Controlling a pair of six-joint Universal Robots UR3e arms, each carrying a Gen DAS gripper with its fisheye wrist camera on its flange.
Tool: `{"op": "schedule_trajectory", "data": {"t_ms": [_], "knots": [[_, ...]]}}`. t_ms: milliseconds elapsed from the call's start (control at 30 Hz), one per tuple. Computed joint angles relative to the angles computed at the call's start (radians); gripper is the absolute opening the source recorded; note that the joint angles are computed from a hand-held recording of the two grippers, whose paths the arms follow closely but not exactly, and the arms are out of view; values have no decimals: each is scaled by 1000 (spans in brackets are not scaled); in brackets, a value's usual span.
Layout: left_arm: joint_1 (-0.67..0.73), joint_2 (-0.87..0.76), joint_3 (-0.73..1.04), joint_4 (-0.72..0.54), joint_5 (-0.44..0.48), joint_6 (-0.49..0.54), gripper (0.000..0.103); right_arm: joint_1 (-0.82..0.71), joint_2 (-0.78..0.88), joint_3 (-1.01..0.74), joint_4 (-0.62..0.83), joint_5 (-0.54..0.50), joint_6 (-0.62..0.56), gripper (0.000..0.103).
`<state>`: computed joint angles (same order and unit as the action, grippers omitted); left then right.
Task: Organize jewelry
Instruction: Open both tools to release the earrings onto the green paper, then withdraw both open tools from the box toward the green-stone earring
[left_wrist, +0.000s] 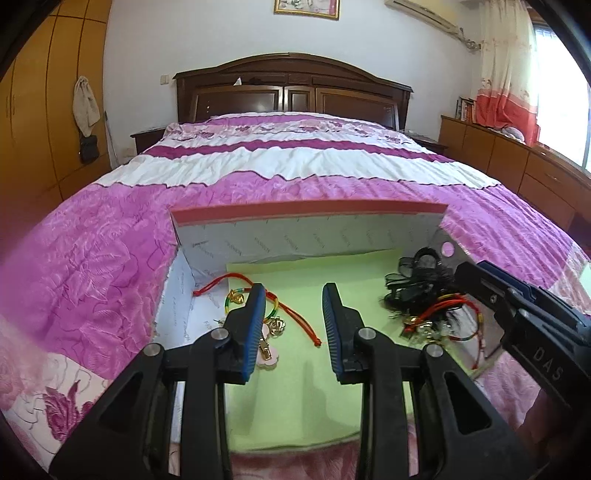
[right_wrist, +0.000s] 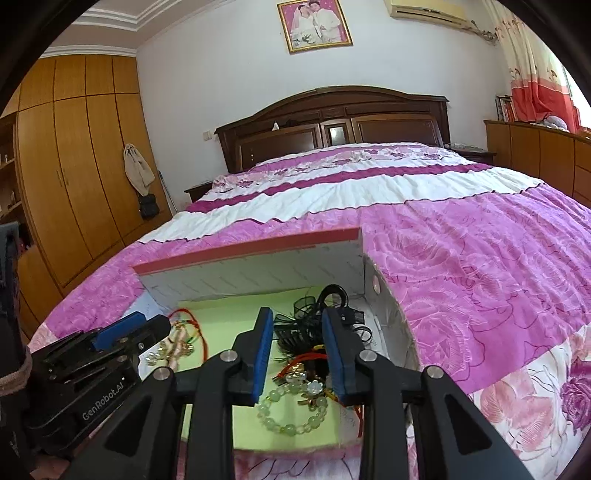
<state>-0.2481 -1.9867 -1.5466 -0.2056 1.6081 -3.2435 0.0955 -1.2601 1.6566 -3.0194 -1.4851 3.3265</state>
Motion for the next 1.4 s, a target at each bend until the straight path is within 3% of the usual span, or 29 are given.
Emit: {"op": "schedule_trajectory", "data": {"t_ms": [867, 1400], "knots": [[101, 467, -278, -368, -187, 117, 24, 70, -436, 169, 467, 47, 52, 36], [186, 615, -496, -461, -229, 196, 24, 87, -572, 340, 562, 73, 86, 36]]}}
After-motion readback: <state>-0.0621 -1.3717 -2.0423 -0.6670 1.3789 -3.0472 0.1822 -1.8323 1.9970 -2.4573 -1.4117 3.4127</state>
